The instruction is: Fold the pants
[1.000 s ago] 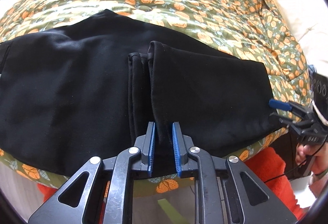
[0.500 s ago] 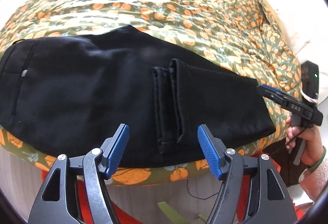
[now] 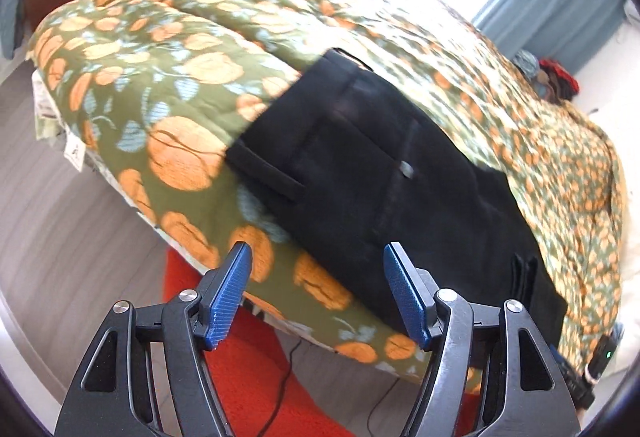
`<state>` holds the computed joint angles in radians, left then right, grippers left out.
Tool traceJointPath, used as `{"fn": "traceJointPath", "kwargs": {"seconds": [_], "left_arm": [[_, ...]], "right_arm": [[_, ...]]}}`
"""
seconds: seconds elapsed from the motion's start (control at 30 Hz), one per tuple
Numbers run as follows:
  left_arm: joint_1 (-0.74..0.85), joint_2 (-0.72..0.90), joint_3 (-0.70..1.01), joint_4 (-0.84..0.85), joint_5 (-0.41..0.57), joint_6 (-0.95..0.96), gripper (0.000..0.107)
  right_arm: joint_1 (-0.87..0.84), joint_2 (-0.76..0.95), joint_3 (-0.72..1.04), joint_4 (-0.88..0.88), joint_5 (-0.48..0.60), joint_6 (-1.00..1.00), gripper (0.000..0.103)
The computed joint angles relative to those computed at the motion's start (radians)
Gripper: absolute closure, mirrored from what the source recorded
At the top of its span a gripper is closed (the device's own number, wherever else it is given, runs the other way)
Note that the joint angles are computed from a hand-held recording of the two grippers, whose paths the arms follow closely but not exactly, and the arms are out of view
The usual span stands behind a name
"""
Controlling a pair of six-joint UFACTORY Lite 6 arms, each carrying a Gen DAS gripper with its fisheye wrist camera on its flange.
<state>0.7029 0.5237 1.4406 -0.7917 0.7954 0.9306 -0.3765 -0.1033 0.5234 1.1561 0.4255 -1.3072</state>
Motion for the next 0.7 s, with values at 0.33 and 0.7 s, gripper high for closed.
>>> {"fn": "traceJointPath", "kwargs": {"seconds": [0.33,0.7], "left_arm": [[0.004,0.267,0.379,-0.001,0.101,-0.053,0.084],[0.031,0.237,0.289,-0.033,0.026,-0.040,0.063]], "right_arm": [[0.002,-0.113,-0.033,-0.040,0.054,0.086,0.016],[0.132,-0.255,-0.091,-0.131,0.061,0.199,0.016]]}}
